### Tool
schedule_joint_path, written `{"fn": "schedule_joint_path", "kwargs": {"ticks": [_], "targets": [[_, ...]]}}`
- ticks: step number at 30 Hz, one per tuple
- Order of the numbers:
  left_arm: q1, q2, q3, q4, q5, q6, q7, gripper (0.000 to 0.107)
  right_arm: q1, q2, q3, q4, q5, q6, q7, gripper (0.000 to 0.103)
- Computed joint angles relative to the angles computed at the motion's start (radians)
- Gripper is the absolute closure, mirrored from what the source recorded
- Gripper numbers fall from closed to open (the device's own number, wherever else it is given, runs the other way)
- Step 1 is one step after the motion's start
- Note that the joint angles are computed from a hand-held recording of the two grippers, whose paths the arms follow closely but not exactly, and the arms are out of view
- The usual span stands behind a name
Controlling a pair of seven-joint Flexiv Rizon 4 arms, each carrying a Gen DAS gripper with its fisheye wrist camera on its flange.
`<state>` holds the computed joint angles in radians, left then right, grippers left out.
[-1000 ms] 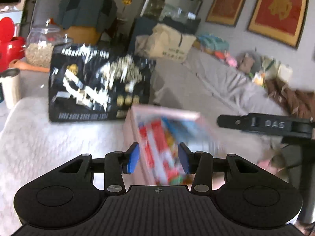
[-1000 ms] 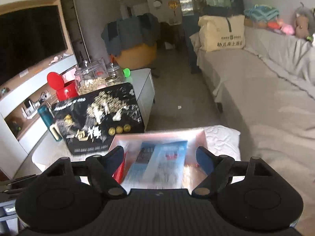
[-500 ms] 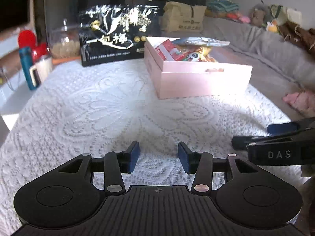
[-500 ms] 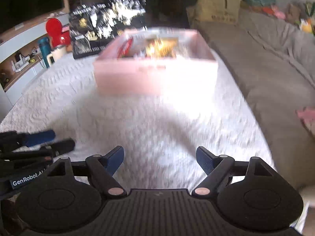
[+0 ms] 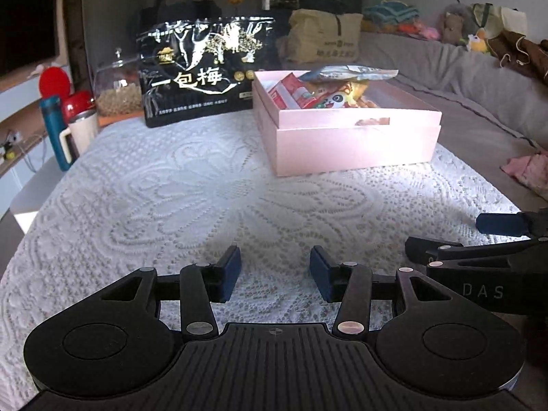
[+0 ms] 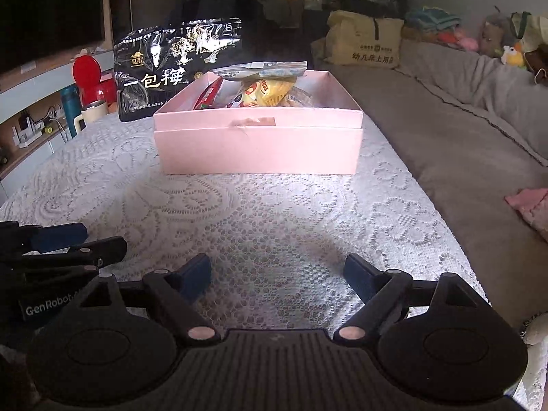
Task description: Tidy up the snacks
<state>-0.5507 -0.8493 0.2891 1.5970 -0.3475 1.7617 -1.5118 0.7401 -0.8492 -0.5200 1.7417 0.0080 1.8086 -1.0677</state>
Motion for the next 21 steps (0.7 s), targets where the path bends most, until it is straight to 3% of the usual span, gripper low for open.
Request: {"fn": "schedule_joint_path", "kwargs": {"ticks": [21], "targets": [[0.015, 0.006, -0.022, 0.006, 0.004, 0.007, -0.001, 0.056, 0.001, -0.001, -0.001, 0.0, 0.003, 0.001, -0.003, 0.016]]}}
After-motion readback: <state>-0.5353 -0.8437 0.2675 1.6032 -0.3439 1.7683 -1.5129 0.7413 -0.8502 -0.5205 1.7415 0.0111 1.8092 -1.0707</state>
